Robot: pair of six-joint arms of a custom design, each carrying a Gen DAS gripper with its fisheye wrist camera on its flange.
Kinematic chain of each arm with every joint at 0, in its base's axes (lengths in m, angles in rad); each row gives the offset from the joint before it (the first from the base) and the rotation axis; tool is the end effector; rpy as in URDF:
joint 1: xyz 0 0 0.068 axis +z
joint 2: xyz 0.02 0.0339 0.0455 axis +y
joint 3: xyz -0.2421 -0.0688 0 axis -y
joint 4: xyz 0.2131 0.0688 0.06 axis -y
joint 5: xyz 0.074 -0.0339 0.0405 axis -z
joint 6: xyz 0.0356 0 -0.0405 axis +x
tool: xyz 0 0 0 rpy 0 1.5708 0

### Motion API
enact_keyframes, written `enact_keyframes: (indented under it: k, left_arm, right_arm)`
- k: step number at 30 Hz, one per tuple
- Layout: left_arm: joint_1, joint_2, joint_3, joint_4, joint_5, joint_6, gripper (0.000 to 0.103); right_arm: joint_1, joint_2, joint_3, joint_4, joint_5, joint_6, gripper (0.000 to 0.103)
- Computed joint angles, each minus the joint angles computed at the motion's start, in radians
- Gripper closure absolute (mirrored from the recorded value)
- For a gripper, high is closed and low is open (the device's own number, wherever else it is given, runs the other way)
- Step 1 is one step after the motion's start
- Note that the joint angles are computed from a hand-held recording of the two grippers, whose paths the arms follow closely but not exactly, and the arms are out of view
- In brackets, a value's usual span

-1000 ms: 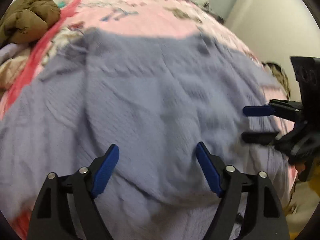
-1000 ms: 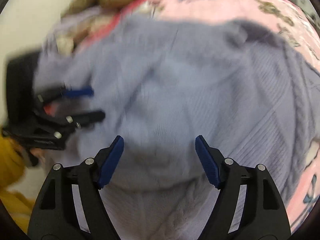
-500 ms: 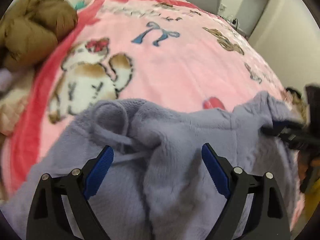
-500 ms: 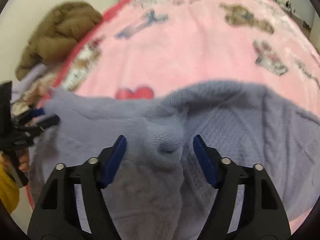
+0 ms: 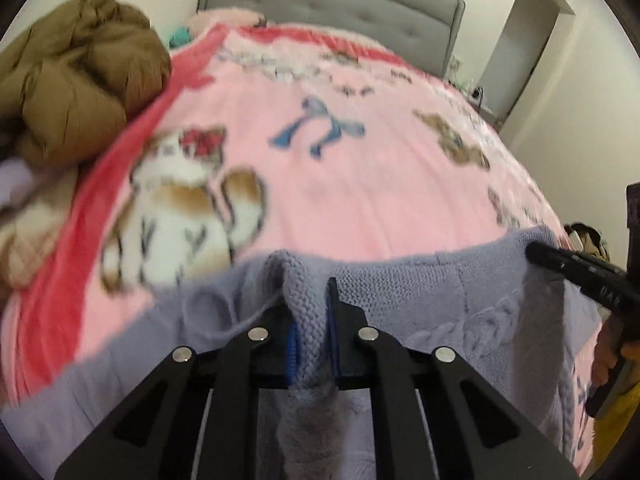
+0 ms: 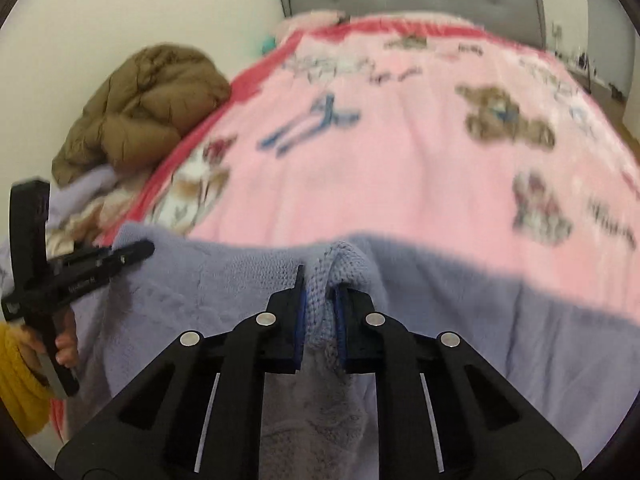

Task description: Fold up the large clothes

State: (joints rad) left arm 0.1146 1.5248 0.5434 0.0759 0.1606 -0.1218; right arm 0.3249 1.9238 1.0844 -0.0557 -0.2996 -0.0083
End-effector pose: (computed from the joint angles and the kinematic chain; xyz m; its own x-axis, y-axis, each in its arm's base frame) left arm 0.2436 0.0223 0.1257 -0.7740 -0.2098 -0.5974 -0.1097 0.9737 -0.1999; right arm 0.3361 0.1243 0.1379 -0.7354 -0.2561 -0.6273 -0.4860 0.8444 0.2251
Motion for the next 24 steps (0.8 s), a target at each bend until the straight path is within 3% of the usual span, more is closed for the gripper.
enact_keyframes:
  k: [3, 7, 10, 13, 18, 20, 21, 22, 24]
  left_arm:
    - [-0.010, 0.114, 0.168, -0.103, -0.018, 0.015, 0.091]
    - [-0.007, 0.275, 0.258, -0.115, -0.025, 0.036, 0.091]
    - [-0.012, 0.379, 0.279, -0.097, -0.035, 0.069, 0.090]
    - [-0.016, 0.384, 0.252, -0.062, -0.043, 0.095, 0.089]
    - [-0.011, 0.334, 0.220, -0.065, -0.024, 0.146, 0.079]
    - [0.008, 0.282, 0.188, -0.071, 0.006, 0.160, 0.071]
    - [0.012, 0.263, 0.178, -0.076, 0.013, 0.169, 0.059]
    - [0.012, 0.225, 0.149, -0.069, 0.001, 0.180, 0.034]
    - [-0.004, 0.121, 0.034, 0.030, -0.101, 0.185, 0.010]
  right_arm:
    - [0.003, 0.116, 0.202, -0.153, 0.027, -0.032, 0.092]
    - [0.029, 0.320, 0.394, -0.286, 0.105, -0.052, 0.092]
    - [0.033, 0.408, 0.378, -0.244, 0.135, -0.037, 0.092]
    - [0.029, 0.398, 0.271, -0.131, 0.121, -0.007, 0.090]
    - [0.024, 0.314, 0.182, -0.073, 0.111, 0.017, 0.072]
    - [0.023, 0.233, 0.100, -0.012, 0.129, 0.010, 0.059]
    - [0.023, 0.189, 0.050, 0.026, 0.137, 0.001, 0.057]
    - [0.022, 0.145, 0.001, 0.058, 0.144, -0.009, 0.052]
    - [0.015, 0.073, -0.072, 0.096, 0.129, -0.027, 0.049]
